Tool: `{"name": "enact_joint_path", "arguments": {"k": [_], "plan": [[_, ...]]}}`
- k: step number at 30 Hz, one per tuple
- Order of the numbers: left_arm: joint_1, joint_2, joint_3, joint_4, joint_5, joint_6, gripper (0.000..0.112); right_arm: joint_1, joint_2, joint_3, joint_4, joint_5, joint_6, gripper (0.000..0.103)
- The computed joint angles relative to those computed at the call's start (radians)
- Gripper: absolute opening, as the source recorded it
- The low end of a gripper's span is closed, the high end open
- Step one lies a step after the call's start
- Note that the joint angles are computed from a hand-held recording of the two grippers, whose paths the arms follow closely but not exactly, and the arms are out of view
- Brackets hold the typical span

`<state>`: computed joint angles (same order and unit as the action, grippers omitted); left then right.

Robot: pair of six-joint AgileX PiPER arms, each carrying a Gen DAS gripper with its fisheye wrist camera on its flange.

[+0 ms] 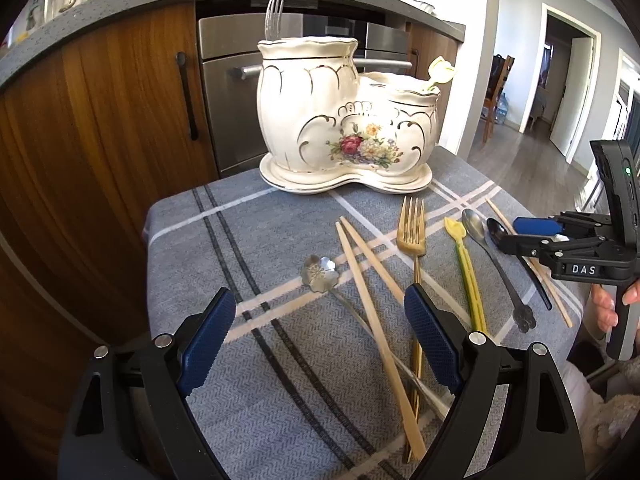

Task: Organize utensils
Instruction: 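Lower the right tool onto the black plastic spoon and close on it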

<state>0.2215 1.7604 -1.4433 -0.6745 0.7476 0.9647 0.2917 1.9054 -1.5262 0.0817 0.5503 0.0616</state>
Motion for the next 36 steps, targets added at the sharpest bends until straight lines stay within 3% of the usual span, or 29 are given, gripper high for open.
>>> {"name": "enact_joint_path", "arguments": {"k": [11, 14, 25, 27, 33, 35, 36], "plan": [[0.0, 0.013, -0.014, -0.004, 0.014, -0.004, 0.087, 0.024, 0.049, -0.07, -0.075, 0.046, 0.044, 0.038], [0.0, 0.012, -0.011, -0.007, 0.011, 0.001, 0.087, 0.025, 0.052, -0.072, -0.088, 0.046, 0.056, 0.031], [-0.013, 0.016, -0.03, -0.003, 0.025, -0.006, 0.085, 0.019, 0.013, -0.037, -0.062, 0.012, 0.044, 0.031], [-0.019, 0.027, -0.052, 0.001, 0.043, -0.012, 0.078, 0.016, 0.001, -0.028, -0.057, 0.003, 0.041, 0.031], [-0.076, 0.104, -0.193, 0.101, 0.117, -0.12, 0.04, 0.016, -0.026, -0.004, -0.044, -0.016, 0.021, 0.031], [-0.091, 0.144, -0.26, 0.133, 0.152, -0.168, 0.022, 0.018, -0.029, -0.003, -0.045, -0.016, 0.02, 0.031], [-0.096, 0.165, -0.295, 0.147, 0.173, -0.191, 0.02, 0.018, -0.03, -0.003, -0.046, -0.017, 0.021, 0.031]]}}
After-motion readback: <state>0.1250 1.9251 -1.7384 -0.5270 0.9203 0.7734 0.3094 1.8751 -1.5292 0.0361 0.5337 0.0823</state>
